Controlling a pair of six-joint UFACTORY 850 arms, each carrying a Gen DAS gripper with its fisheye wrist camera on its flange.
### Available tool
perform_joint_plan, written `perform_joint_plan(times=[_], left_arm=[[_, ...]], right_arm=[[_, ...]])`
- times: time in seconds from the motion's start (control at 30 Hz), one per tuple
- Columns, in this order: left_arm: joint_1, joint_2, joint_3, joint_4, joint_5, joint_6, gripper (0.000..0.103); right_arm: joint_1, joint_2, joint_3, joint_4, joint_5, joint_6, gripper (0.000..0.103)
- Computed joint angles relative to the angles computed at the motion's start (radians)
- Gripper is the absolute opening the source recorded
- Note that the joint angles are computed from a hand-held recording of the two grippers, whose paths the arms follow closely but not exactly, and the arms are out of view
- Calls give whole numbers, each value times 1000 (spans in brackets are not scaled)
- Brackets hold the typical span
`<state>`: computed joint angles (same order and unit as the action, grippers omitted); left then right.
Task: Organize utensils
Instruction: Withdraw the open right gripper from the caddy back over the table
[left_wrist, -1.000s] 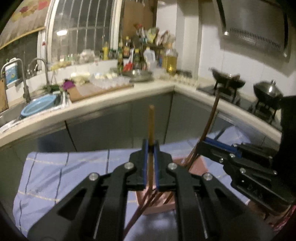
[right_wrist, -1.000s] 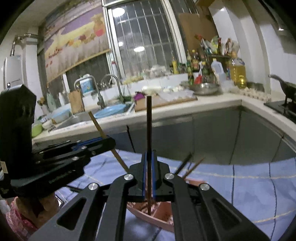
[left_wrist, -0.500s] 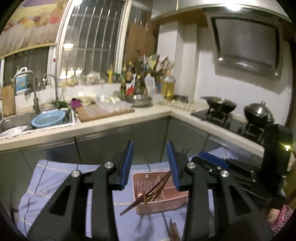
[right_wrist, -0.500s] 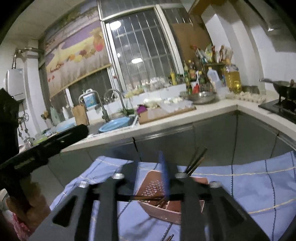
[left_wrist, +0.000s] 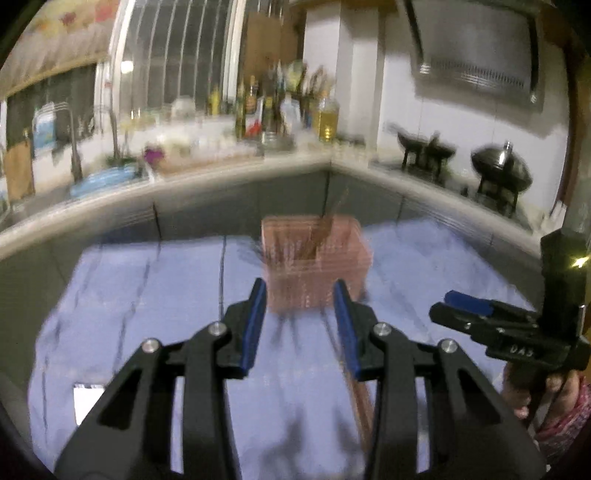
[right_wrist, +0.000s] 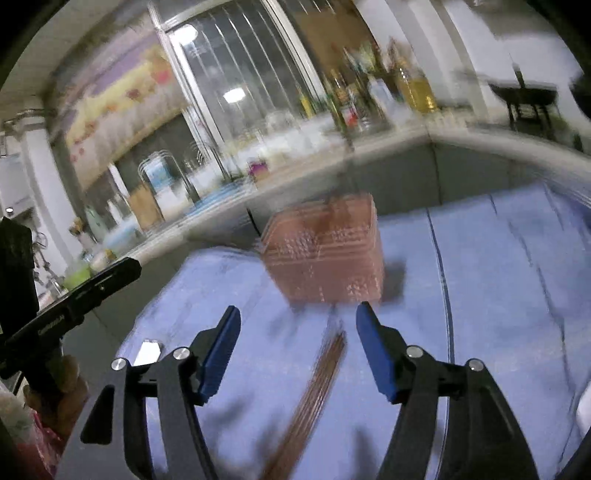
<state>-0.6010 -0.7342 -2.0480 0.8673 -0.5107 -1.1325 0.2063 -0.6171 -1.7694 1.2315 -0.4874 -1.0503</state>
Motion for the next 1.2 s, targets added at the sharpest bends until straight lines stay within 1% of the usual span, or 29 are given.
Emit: perform_joint_plan(times=[0.13, 0.2, 0.27, 0.3, 0.37, 0.4, 0.47, 0.53, 0.6, 0.7, 0.9, 1.13, 1.2], left_arm=[[-4, -33, 22, -117, -58, 49, 35], [-7, -49, 21, -161, -86, 66, 35], [-15, -58, 20, -163, -118, 63, 35], [-18, -62, 15, -160, -130, 61, 35], [-27, -68, 3, -133, -155, 39, 35], [-32, -63, 9, -103, -161, 13, 35], [-44, -50, 25, -48, -167, -32, 35], [-55, -43, 28, -12, -176, -60, 35], [-60, -41, 21, -7, -181, -65, 35], [-69, -30, 30, 9, -189, -83, 35], [-90, 9, 77, 62, -208, -146, 35], [-116, 67, 160, 164, -220, -257, 35], [-118, 77, 174, 178, -223, -277, 35]], right_arm=[[12, 37, 128, -107, 48, 125, 65], [12, 44, 161, -145, 34, 189, 65], [14, 60, 189, -139, 43, 196, 65], [14, 70, 200, -124, 51, 183, 65], [16, 106, 235, -39, 87, 99, 65], [17, 124, 251, 23, 105, 41, 65], [22, 171, 293, 201, 130, -139, 65], [24, 196, 316, 320, 137, -260, 65], [31, 220, 342, 401, 128, -341, 65], [36, 234, 363, 427, 117, -369, 65], [53, 265, 407, 369, 89, -307, 65], [68, 331, 472, 446, 105, -414, 65], [71, 339, 481, 446, 112, -416, 65]])
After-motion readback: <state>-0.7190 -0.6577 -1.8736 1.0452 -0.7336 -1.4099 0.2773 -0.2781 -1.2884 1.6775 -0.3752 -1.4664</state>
